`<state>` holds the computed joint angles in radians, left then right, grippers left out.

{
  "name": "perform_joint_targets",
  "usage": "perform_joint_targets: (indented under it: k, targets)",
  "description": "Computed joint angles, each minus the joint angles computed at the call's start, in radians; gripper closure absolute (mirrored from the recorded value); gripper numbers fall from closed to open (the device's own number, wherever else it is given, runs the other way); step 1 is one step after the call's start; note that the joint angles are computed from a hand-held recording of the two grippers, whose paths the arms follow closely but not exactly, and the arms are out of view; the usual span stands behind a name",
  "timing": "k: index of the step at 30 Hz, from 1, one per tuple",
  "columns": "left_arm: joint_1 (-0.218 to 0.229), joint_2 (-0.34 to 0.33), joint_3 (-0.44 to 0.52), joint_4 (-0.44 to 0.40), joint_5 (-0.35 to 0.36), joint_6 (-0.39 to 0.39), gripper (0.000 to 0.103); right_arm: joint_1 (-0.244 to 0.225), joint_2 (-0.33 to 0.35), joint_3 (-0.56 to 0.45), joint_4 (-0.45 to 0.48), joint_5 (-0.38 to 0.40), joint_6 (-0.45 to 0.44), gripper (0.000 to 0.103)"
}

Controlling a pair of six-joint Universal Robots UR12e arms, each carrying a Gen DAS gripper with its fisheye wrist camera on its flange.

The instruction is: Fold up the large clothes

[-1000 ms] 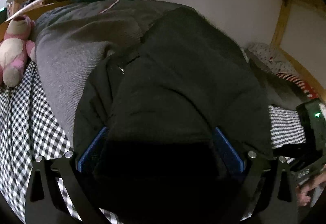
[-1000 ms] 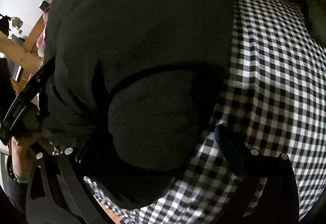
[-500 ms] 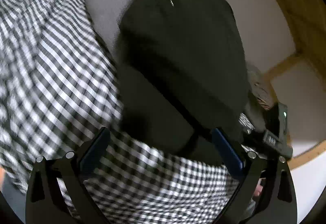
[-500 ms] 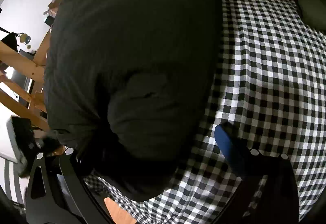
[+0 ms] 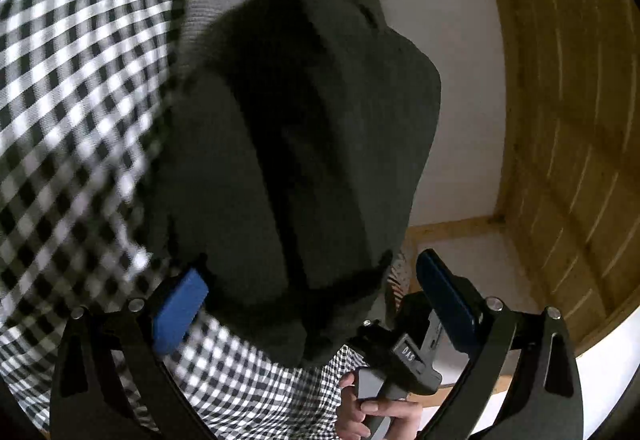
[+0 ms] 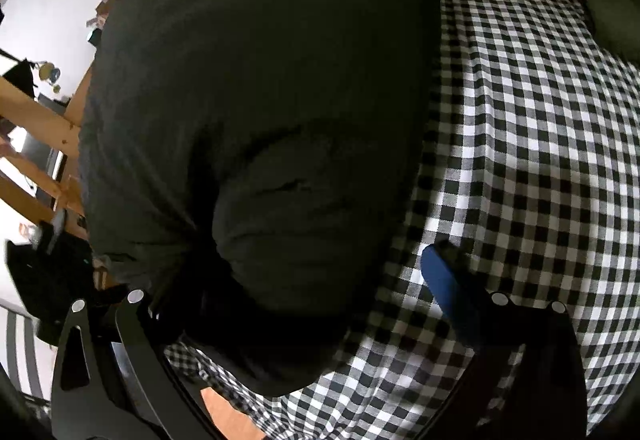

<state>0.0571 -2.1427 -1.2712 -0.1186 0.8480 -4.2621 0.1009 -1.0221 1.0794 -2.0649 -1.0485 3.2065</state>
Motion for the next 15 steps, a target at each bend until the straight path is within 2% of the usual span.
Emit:
perform_joint_targets:
  k: [2, 4, 7, 9, 11, 13, 15]
  targets:
    - [-0.002, -0.007, 0.007, 0.029, -0.003, -0.013, 0.004, 0.001, 0.004, -0.009, 0.014, -0.001, -0.007, 0.003]
    - [-0.008, -0.020, 0.030, 0.017, 0.012, -0.004, 0.004, -0.001, 0.008, -0.014, 0.022, 0.017, -0.005, 0.003]
    - [-0.016, -0.025, 0.038, -0.061, 0.051, 0.038, 0.004, -0.007, 0.014, -0.011, 0.032, 0.066, 0.008, 0.003]
    - [-0.015, -0.030, 0.025, -0.005, 0.060, -0.002, 0.004, -0.011, 0.015, -0.001, 0.014, 0.103, 0.025, 0.003]
    - [-0.017, -0.028, 0.017, 0.010, 0.060, -0.004, 0.004, -0.016, 0.017, 0.010, -0.007, 0.140, 0.044, 0.003]
    - [-0.014, -0.023, 0.010, 0.009, 0.044, 0.015, 0.005, -0.026, 0.018, 0.026, -0.041, 0.197, 0.072, 0.003]
    - [-0.010, -0.028, 0.010, 0.038, 0.029, -0.002, 0.007, -0.039, 0.020, 0.042, -0.071, 0.267, 0.087, 0.003]
